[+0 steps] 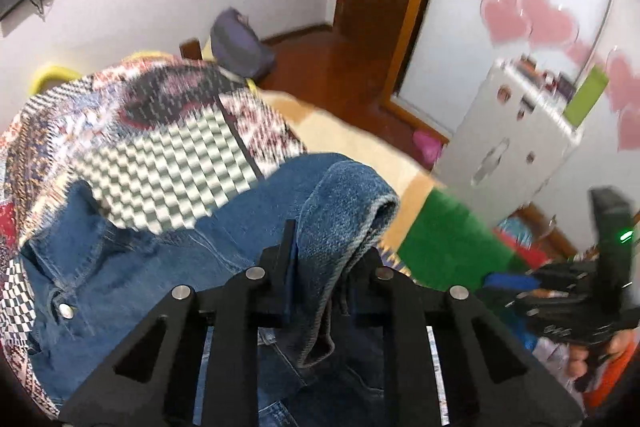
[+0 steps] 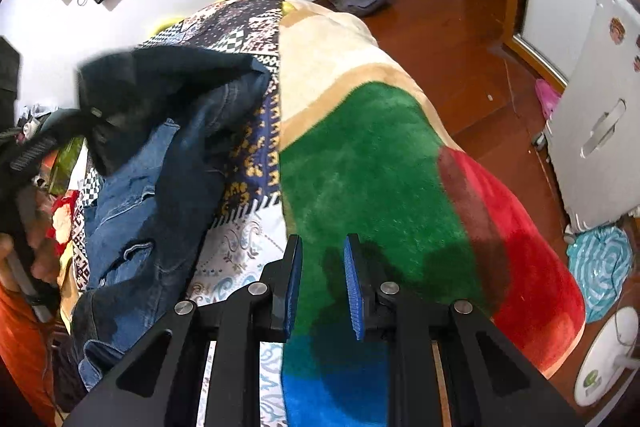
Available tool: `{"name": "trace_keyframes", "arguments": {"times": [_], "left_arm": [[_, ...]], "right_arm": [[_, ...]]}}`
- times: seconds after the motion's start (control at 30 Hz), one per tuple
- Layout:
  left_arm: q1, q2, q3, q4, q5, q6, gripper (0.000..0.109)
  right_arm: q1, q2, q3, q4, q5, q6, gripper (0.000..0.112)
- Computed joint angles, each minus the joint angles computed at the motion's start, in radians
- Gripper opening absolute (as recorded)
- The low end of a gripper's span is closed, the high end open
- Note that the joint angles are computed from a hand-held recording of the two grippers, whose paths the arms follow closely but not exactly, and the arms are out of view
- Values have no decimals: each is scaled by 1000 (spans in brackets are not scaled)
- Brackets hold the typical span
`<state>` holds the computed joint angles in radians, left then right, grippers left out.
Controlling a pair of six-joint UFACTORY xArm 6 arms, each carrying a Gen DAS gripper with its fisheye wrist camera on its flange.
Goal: Fold large clothes
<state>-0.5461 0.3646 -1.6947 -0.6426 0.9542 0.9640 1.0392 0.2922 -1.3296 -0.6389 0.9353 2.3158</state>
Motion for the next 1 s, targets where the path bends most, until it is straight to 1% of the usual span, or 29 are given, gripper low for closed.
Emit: {"name": "trace_keyframes", "arguments": {"times": [0.13, 0.23, 0.3, 0.37, 0.5, 0.57, 0.7, 0.77, 0.9, 0.93, 1.0], "left_arm": [[36, -8, -63, -48, 31, -10, 19], [94, 21, -171, -107, 130, -55, 19], [144, 57, -275, -152, 220, -104, 19], [187, 77, -348, -188, 266, -131, 19], [268, 114, -481, -220, 335, -166, 19], [302, 120, -517, -210, 333, -172, 19], [365, 129, -544, -157, 290, -184, 19], [406, 156, -573, -125, 285, -203, 19], [459, 208, -594, -58, 279, -230, 19], [469, 216, -588, -42, 273, -228, 19], [483, 220, -535, -3, 234, -216, 19]], "right_arm": [[-9, 14, -39, -20, 13, -26, 17], [-18, 38, -93, -28, 38, -75, 17], [-27, 57, -134, -26, 59, -121, 17], [-39, 80, -179, -21, 77, -169, 17], [-66, 125, -262, -28, 81, -252, 17], [-79, 159, -319, -26, 89, -307, 17], [-101, 247, -458, -4, 114, -430, 17], [-112, 302, -539, 19, 127, -499, 17], [-134, 404, -678, 71, 130, -607, 17], [-141, 438, -722, 95, 131, -638, 17], [-150, 495, -794, 135, 129, -682, 17]]}}
